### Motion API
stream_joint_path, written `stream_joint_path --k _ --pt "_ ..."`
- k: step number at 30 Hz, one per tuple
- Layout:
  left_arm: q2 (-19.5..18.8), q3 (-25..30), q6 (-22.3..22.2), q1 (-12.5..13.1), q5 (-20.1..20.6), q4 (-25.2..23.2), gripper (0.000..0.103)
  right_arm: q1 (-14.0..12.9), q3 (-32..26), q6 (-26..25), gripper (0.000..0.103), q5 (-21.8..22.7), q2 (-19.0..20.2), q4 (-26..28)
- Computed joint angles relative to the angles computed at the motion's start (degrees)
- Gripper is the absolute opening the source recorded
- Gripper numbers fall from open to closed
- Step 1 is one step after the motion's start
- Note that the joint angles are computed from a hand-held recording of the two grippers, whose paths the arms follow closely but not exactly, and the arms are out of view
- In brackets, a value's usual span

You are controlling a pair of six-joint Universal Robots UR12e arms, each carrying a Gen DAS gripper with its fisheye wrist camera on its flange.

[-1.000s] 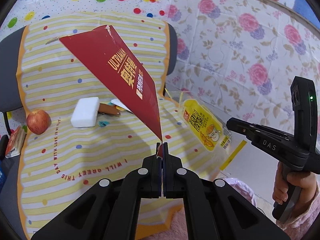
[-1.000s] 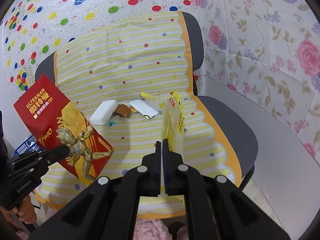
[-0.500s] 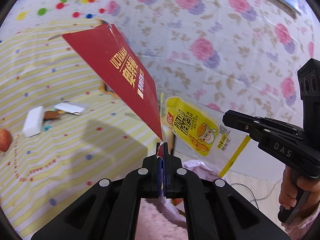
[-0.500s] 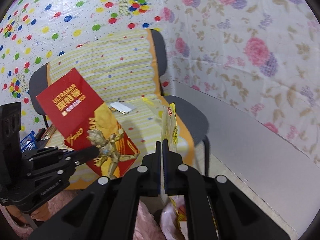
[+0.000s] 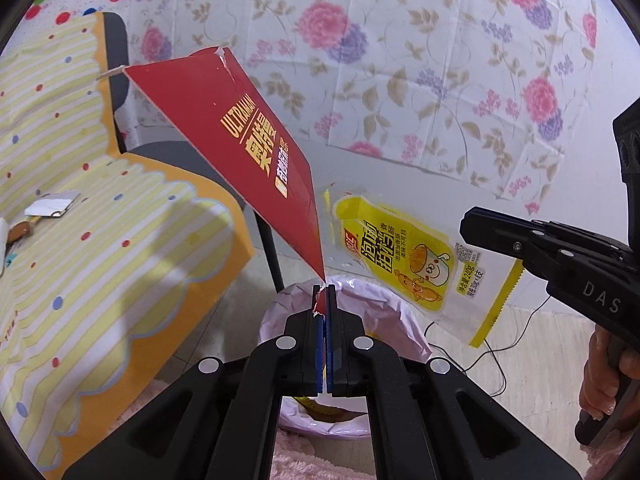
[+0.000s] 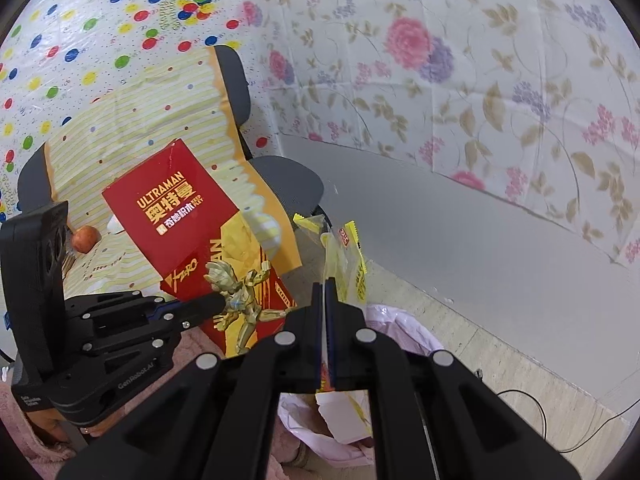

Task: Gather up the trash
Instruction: 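Carry the box and bag over the wastebasket and open both grippers, then move both grippers back over the chair seat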

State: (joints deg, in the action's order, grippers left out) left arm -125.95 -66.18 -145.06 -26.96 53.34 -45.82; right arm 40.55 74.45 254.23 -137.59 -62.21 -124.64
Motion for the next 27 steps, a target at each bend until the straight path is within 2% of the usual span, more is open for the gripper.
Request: stream_joint_path --k 8,12,14,16,18,22,27 --pt "-2.31 2.86 1.85 -1.77 4.96 -2.79 0.003 -1.31 4.06 1.04 0.002 3.7 -1.27 -3.84" --pt "-3.83 5.24 1.91 -2.42 6.91 -5.88 0.005 -2.11 5.42 0.91 0.002 5.45 -1.42 -5.12" --pt "-4.42 6.13 2.34 -2.75 8.0 -7.19 0.01 -2.6 6.15 0.72 0.002 6.59 -1.48 -5.85" --pt "-4.58 6.3 2.19 -2.91 9.14 -7.03 0.04 -3.0 6.56 1.02 0.002 7.34 -1.52 -6.09" --pt "-4.28 5.81 1.85 -2.62 8.62 -6.16 0.053 -3.13 6.79 1.5 0.004 7.53 -1.61 -6.09" --pt "-3.7 5.34 0.07 -1.76 8.14 -4.04 0.053 -2.94 5.97 2.36 0.006 5.88 -1.78 -2.92" --pt "-2.59 4.21 -4.27 -0.08 8.71 -0.36 0.053 -2.51 4.66 2.94 0.007 3.95 -2.01 -0.25"
